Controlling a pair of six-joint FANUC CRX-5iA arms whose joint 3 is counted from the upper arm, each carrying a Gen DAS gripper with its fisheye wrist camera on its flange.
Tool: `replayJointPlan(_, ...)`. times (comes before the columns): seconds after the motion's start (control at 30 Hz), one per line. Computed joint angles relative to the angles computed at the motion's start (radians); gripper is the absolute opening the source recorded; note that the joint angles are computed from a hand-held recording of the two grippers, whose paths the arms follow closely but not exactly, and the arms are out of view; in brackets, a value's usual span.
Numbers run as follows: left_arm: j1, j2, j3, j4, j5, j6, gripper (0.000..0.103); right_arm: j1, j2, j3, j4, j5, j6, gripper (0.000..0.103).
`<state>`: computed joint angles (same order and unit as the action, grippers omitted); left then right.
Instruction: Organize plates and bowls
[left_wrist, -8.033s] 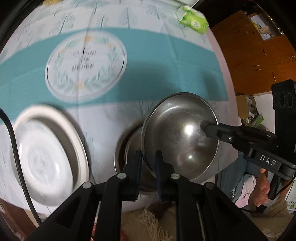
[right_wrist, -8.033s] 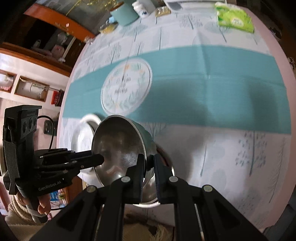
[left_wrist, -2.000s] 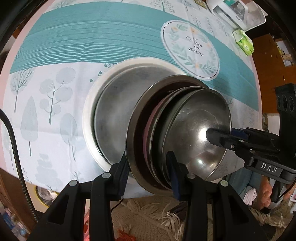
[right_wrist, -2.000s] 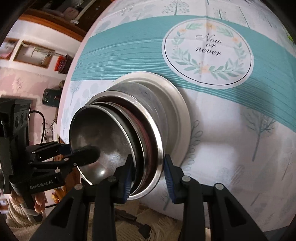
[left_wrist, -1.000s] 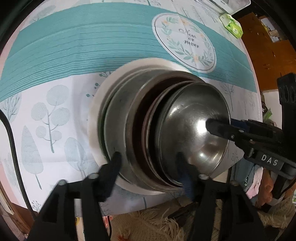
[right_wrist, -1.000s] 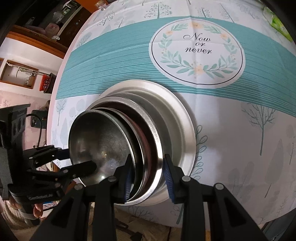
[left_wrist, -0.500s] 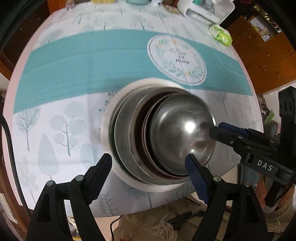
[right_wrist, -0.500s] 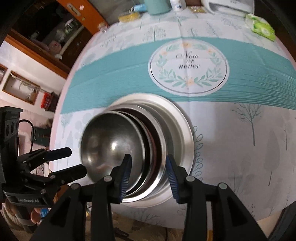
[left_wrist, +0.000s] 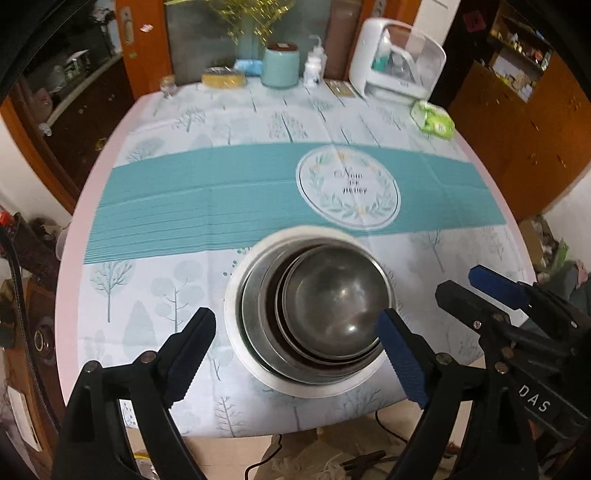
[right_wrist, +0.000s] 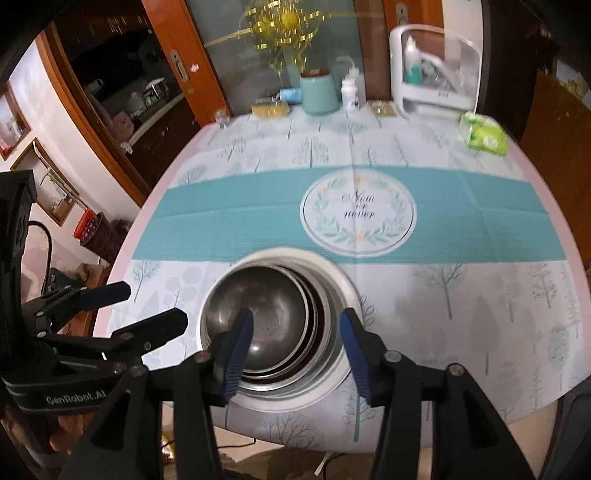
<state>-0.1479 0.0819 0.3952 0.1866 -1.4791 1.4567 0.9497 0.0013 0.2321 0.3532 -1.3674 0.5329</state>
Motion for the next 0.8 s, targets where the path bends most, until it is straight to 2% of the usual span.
replayJointPlan(0.17, -0.030, -0.047, -0.003, -0.057, 0.031, 0.091, 0.089, 0.017, -0.021, -0.013, 0.068, -0.010, -0.018, 0.058)
replayJointPlan(0.37, -0.099, -0.078, 0.017, -0.157, 0.033, 0.167, 0.089, 0.043, -0.046, -0.020, 0.107, -0.053, -0.037, 0.058)
replayJointPlan(0.67, -0.166, -0.087, 0.056, -0.250, 0.005, 0.213, 0.089, 0.077, -0.057, -0.020, 0.159, -0.115, -0.054, 0.058)
replayJointPlan(0.8, -0.172, -0.086, 0.062, -0.260, -0.001, 0.217, 0.089, 0.083, -0.059, -0.018, 0.162, -0.132, -0.060, 0.058)
